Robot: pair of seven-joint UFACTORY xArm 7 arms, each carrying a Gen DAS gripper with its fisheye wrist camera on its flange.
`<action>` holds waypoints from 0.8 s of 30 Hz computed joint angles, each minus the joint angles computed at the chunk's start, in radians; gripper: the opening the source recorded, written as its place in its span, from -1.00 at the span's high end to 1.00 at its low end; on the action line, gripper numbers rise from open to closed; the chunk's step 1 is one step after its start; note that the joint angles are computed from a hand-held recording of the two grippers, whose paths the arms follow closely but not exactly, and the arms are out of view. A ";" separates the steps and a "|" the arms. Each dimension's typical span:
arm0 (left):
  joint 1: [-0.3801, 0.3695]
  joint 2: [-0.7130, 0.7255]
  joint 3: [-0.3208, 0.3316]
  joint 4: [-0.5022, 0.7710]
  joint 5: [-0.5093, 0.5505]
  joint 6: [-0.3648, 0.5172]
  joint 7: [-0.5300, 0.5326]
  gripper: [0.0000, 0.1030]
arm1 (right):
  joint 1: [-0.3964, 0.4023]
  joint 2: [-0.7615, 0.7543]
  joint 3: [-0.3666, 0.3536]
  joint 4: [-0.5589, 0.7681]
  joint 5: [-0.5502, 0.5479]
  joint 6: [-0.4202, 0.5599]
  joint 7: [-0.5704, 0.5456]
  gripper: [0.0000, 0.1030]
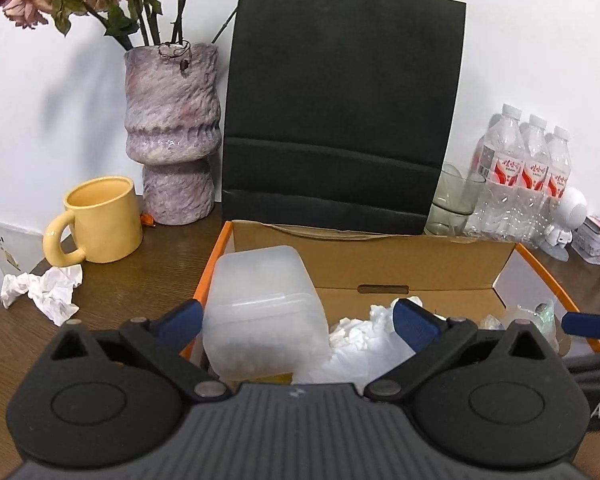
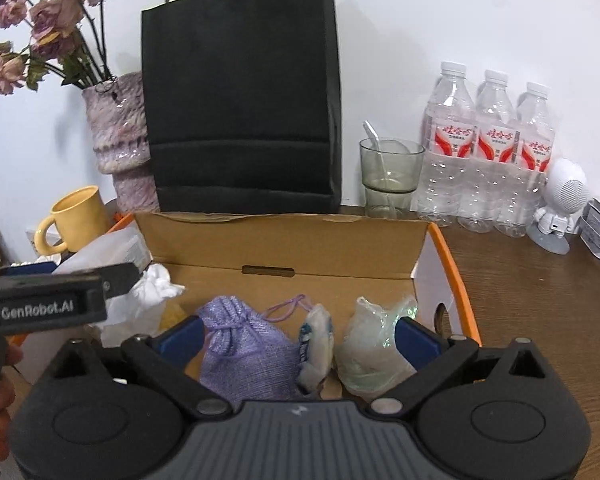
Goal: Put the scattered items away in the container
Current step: 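Place container and snack packet into the box and open both tools, then grasp red flower and tape roll with left tool while right tool grasps green tissue pack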
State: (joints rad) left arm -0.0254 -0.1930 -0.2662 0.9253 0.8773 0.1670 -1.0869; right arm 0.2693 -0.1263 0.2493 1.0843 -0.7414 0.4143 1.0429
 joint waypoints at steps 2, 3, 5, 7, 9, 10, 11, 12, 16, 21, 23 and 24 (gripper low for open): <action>-0.002 -0.001 -0.001 0.000 0.000 0.005 0.004 -1.00 | -0.001 -0.001 -0.002 -0.001 0.008 0.005 0.003 -0.97; -0.004 -0.001 0.000 0.000 -0.002 0.006 0.005 -1.00 | -0.001 0.001 -0.002 0.000 0.010 0.006 0.003 -0.97; -0.005 -0.002 0.000 -0.001 -0.005 0.008 0.007 -1.00 | -0.001 0.003 -0.004 0.002 0.013 0.009 0.003 -0.97; -0.007 -0.005 0.001 -0.002 -0.009 0.011 0.009 -1.00 | -0.001 0.003 -0.004 0.001 0.011 0.009 0.005 -0.97; -0.008 -0.010 0.001 -0.006 -0.012 0.009 0.014 -1.00 | 0.000 0.001 -0.006 0.000 0.014 0.007 0.000 -0.97; -0.006 -0.015 -0.001 -0.008 -0.011 0.008 0.013 -1.00 | -0.001 0.000 -0.006 -0.001 0.014 0.007 0.000 -0.97; -0.002 -0.019 -0.003 -0.012 -0.009 0.006 0.011 -1.00 | -0.001 -0.001 -0.006 -0.002 0.015 0.006 -0.002 -0.97; 0.002 -0.026 -0.005 -0.016 -0.007 0.003 0.009 -1.00 | -0.001 -0.002 -0.005 -0.001 0.014 0.008 -0.001 -0.97; 0.013 -0.069 -0.012 -0.049 -0.029 -0.003 0.019 -1.00 | -0.001 -0.021 0.001 -0.010 0.019 0.015 0.004 -0.97; 0.039 -0.179 -0.022 -0.142 -0.102 -0.038 0.071 -1.00 | -0.021 -0.099 0.031 -0.060 0.001 0.006 0.043 -0.98; 0.031 -0.229 -0.012 -0.185 -0.145 -0.045 0.109 -1.00 | -0.032 -0.144 0.048 -0.092 0.006 0.002 0.053 -0.98; 0.021 -0.253 -0.003 -0.206 -0.168 -0.044 0.130 -1.00 | -0.038 -0.166 0.057 -0.107 0.013 0.002 0.054 -0.98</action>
State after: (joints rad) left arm -0.0044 -0.4459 -0.2691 0.7188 0.7088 0.1227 -0.9570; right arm 0.2316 -0.2926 0.3062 0.9777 -0.7285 0.4162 1.0970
